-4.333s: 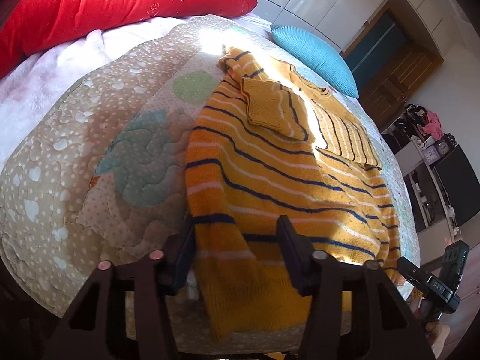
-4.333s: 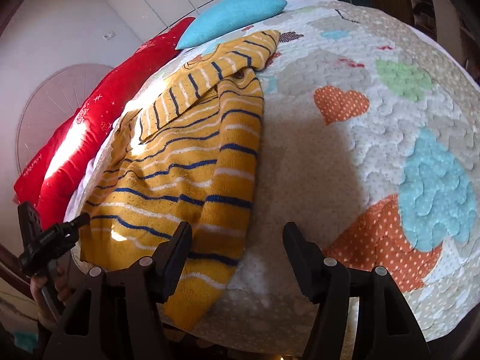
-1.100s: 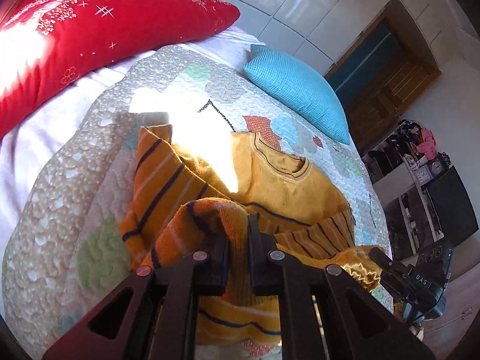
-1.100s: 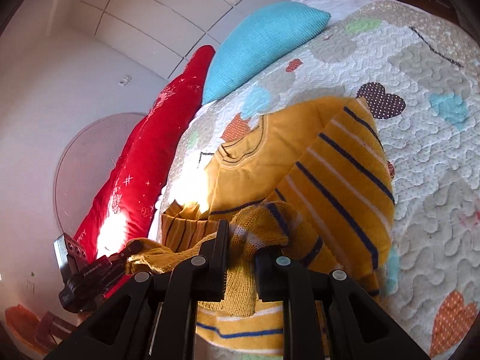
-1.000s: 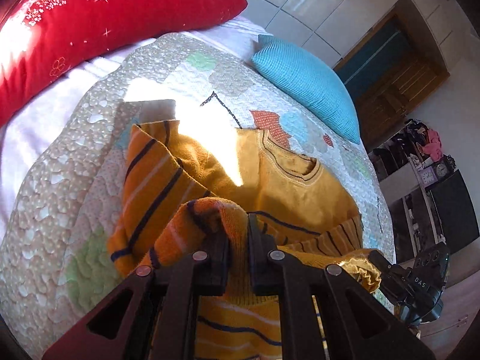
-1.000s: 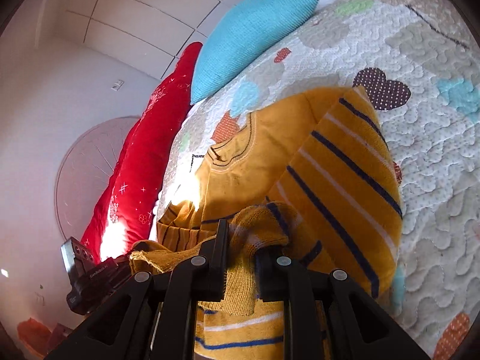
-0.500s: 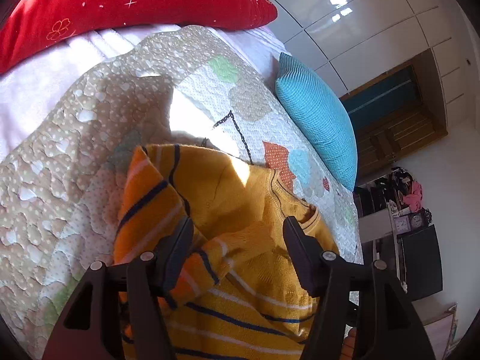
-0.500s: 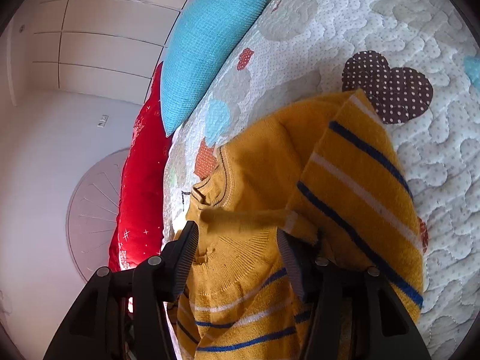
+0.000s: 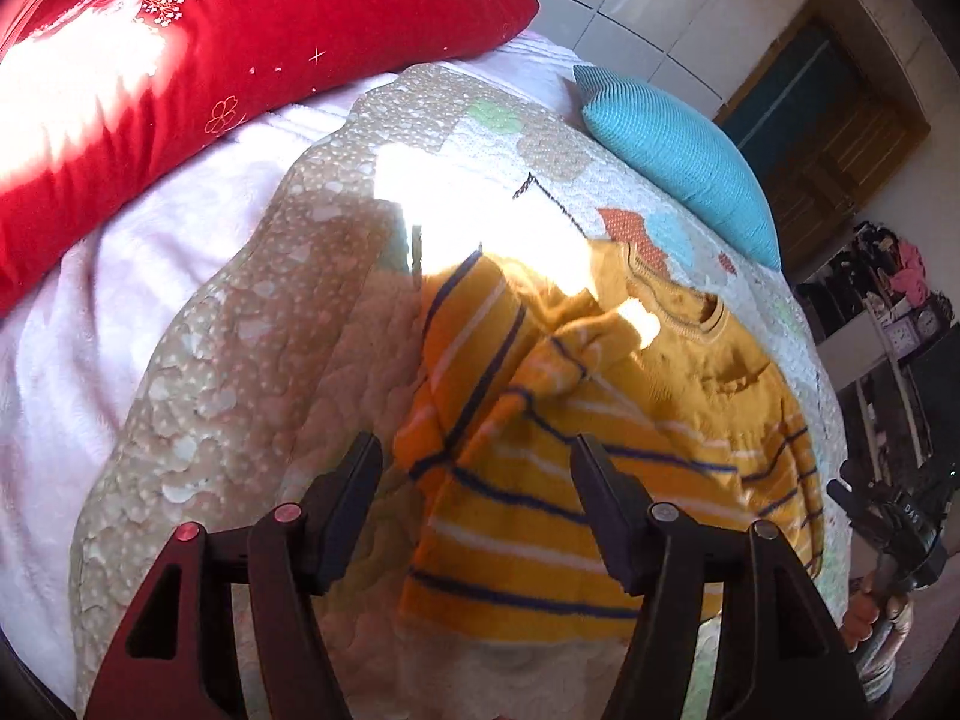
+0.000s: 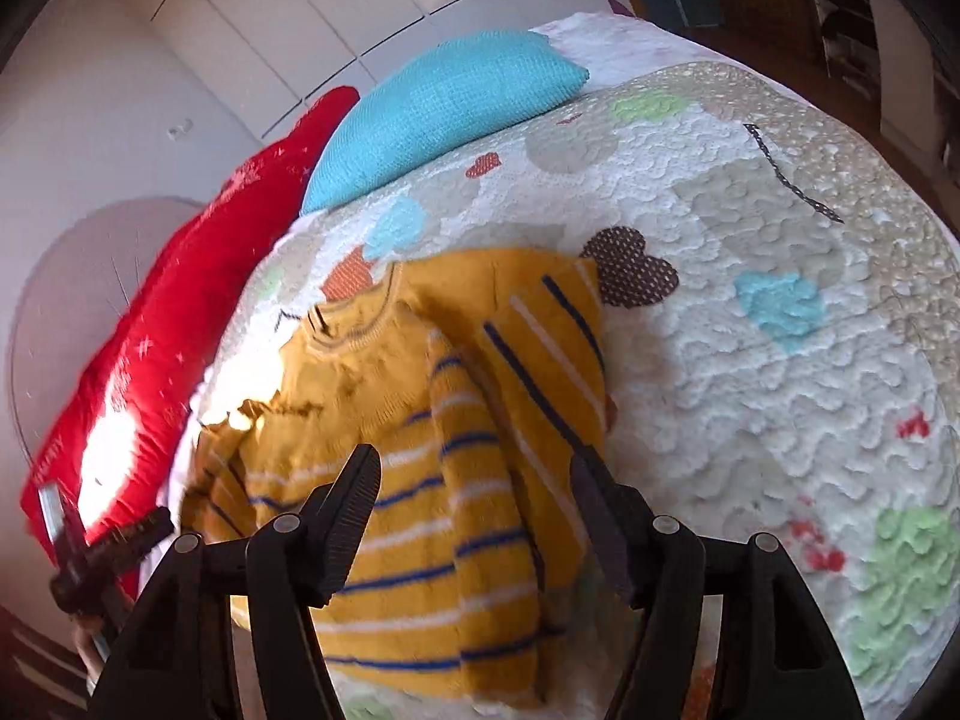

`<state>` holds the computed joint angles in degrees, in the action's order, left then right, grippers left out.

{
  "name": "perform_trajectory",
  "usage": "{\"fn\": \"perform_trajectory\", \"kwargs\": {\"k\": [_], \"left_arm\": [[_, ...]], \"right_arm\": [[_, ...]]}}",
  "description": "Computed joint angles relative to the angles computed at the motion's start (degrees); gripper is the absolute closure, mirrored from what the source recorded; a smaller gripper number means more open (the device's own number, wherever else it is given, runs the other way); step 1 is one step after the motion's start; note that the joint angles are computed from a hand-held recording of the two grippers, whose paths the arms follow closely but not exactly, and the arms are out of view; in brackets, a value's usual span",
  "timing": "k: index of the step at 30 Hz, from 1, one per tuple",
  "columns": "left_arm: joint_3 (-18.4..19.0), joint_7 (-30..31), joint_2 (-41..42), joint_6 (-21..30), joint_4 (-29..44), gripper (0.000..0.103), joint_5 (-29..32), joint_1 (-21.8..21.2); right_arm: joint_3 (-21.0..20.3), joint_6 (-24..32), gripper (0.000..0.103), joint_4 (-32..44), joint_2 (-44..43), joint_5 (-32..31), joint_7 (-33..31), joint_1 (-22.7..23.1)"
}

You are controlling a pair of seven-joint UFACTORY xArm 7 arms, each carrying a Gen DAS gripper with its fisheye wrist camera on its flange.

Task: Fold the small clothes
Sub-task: 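Lay the hem down, open both tools and withdraw, then grasp the striped sweater edge with the right tool and fold it over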

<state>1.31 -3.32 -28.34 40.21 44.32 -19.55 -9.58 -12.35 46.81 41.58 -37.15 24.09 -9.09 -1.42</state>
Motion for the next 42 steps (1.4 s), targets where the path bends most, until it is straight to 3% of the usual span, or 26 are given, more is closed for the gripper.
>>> {"fn": "perform_trajectory", "kwargs": {"k": [2,3,4,5,6,7,8,9,11,12,14,16,21,22,25,28,30,32,35,38,42], "left_arm": [[0.3,0.9,-2.3,0.1,-2.9,0.033,0.0,-0.1],[0.1,0.7,-3.2,0.3,-4.1,0.032,0.4,0.1],[-0.5,0.2,-3.6,0.5,-5.1,0.032,1.4,0.6],[-1.6,-0.5,-3.6,1.1,-5.5,0.032,3.5,1.3],[-3.5,-1.5,-3.3,2.1,-5.4,0.036,7.2,2.6],[-6.5,-3.8,-3.2,2.5,-5.2,0.057,12.8,4.8],[-8.7,-5.4,-3.2,2.9,-5.1,0.067,17.2,6.7],[-8.6,-6.4,-3.1,2.8,-5.1,0.067,19.3,6.6],[-6.8,-6.7,-3.1,3.5,-4.6,0.067,18.6,5.5],[-6.3,-7.0,-3.3,3.7,-4.5,0.067,18.4,5.2],[-5.7,-7.4,-4.5,3.1,-4.9,0.066,18.1,4.6],[-5.5,-8.6,-5.9,2.9,-5.5,0.064,17.9,4.6],[-4.0,-10.4,-11.6,0.8,-9.1,0.063,14.5,3.5],[-4.3,-11.1,-13.3,-0.4,-10.7,0.059,14.2,3.5],[-6.2,-14.5,-17.4,-3.7,-15.2,0.050,14.1,3.5],[-6.2,-15.9,-18.2,-6.2,-18.3,0.050,13.7,2.2],[-5.7,-16.4,-17.9,-8.2,-20.1,0.049,13.5,1.7],[-4.9,-16.2,-18.6,-11.6,-22.3,0.043,13.1,1.0],[-4.5,-15.5,-20.3,-16.2,-25.3,0.039,13.3,0.2],[-3.8,-15.1,-21.2,-20.8,-28.0,0.035,12.8,-1.1],[-0.9,-13.7,-22.7,-23.7,-29.9,0.032,11.3,-3.6]], "right_arm": [[0.3,2.0,0.032,-3.2,-3.4,-1.8,-0.4,-1.1],[0.3,2.9,0.042,-4.4,-4.1,-2.3,-0.7,-1.2],[0.0,3.9,0.072,-5.4,-4.8,-2.6,-1.6,-1.0],[-0.5,5.1,0.081,-6.0,-5.2,-2.9,-2.6,-0.8],[0.5,4.7,0.083,-6.8,-5.5,-4.7,-2.5,-2.0],[2.9,2.7,0.083,-8.0,-6.3,-8.4,-1.5,-4.5],[4.7,-0.2,0.083,-8.8,-6.1,-12.0,-1.1,-6.6],[6.9,-2.5,0.074,-9.6,-6.2,-16.3,0.2,-9.1],[11.2,-3.5,0.074,-9.5,-4.8,-24.8,4.9,-14.7],[11.2,-3.4,0.074,-9.5,-4.8,-26.6,5.8,-15.5],[6.3,-2.0,0.074,-8.3,-6.2,-24.1,5.0,-12.8],[4.2,-1.2,0.073,-7.5,-9.0,-21.9,4.4,-11.1],[4.3,-0.1,0.073,-3.3,-10.4,-15.9,2.8,-3.2],[4.5,-0.5,0.073,-2.6,-9.3,-14.5,2.5,-1.2],[5.8,-2.6,0.073,-0.6,-3.8,-10.4,2.7,3.9],[5.5,-4.0,0.073,3.2,5.5,-6.2,3.4,6.8],[7.6,-4.5,0.073,6.8,13.0,-8.5,6.1,5.0],[11.7,-3.3,0.073,11.0,20.0,-16.7,12.4,1.2],[14.9,-4.2,0.073,13.9,21.8,-22.6,18.7,-0.1],[14.5,-6.4,0.073,14.3,19.7,-19.5,13.7,5.2],[16.2,-4.6,0.073,17.3,22.6,-14.0,7.9,11.7]]}}
